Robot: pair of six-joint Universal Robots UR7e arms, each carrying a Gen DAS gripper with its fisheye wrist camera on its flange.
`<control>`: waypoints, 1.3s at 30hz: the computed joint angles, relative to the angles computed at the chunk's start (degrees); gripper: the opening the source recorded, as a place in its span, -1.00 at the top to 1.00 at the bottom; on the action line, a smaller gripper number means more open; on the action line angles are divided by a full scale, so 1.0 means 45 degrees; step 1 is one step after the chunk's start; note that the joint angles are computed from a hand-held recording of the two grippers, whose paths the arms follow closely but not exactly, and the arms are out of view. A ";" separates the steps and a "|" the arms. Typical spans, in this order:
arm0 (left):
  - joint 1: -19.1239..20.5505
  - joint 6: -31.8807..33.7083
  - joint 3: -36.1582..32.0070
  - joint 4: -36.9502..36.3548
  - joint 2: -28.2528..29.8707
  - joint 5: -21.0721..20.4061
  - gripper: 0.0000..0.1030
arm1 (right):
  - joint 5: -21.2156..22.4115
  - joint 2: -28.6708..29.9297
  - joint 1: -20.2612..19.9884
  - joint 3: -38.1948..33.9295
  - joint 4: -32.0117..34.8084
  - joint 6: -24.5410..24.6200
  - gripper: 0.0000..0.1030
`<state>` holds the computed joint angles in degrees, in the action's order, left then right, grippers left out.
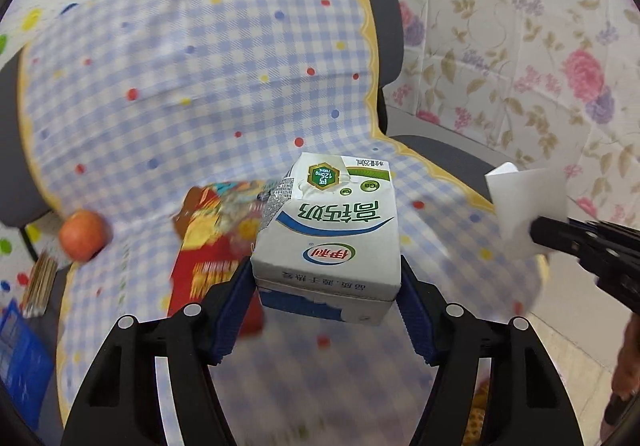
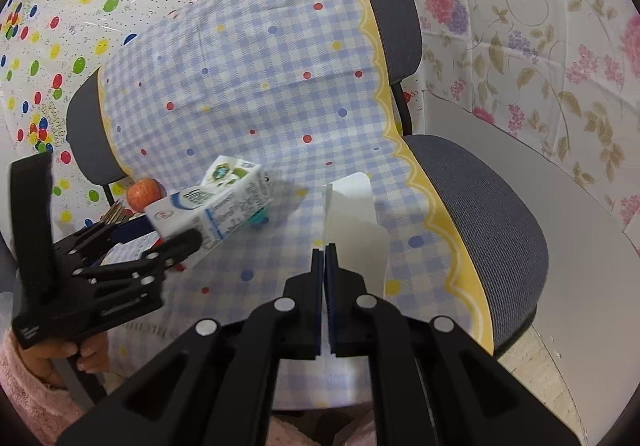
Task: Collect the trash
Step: 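Carry the milk carton over the pink bin and open the left tool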
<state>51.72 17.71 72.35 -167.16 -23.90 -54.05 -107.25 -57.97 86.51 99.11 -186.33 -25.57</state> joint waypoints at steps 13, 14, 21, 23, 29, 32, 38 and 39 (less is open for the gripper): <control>-0.1006 -0.1131 0.4689 -0.1928 -0.2040 -0.0259 -0.33 | -0.0482 -0.1381 0.0104 0.3127 -0.1645 0.0018 0.95; -0.1126 -0.1099 0.4886 -0.2078 -0.2077 -0.0218 -0.33 | -0.0538 -0.1573 0.0097 0.3482 -0.1852 0.0023 0.95; -0.1850 -0.0945 0.5976 -0.2532 -0.2262 -0.0971 -0.33 | -0.1218 -0.2549 0.0010 0.5366 -0.3417 -0.0133 0.95; -0.2032 -0.0885 0.6231 -0.2621 -0.2161 -0.1132 -0.33 | -0.1451 -0.2857 -0.0127 0.5926 -0.3843 -0.0131 0.95; -0.2432 -0.0814 0.6873 -0.2792 -0.1857 -0.1763 -0.33 | -0.1636 -0.3612 -0.0742 0.7383 -0.4570 0.0080 0.95; -0.2567 -0.0762 0.6952 -0.2597 -0.1648 -0.2004 -0.33 | -0.1489 -0.3898 -0.1141 0.8012 -0.4738 0.0266 0.95; -0.2662 -0.0790 0.6661 -0.1765 -0.1229 -0.2549 -0.34 | -0.1178 -0.4061 -0.1805 0.8510 -0.4605 0.0468 0.94; -0.2651 -0.0778 0.6625 -0.1694 -0.1192 -0.2626 -0.34 | -0.1119 -0.4065 -0.1875 0.8510 -0.4585 0.0452 0.94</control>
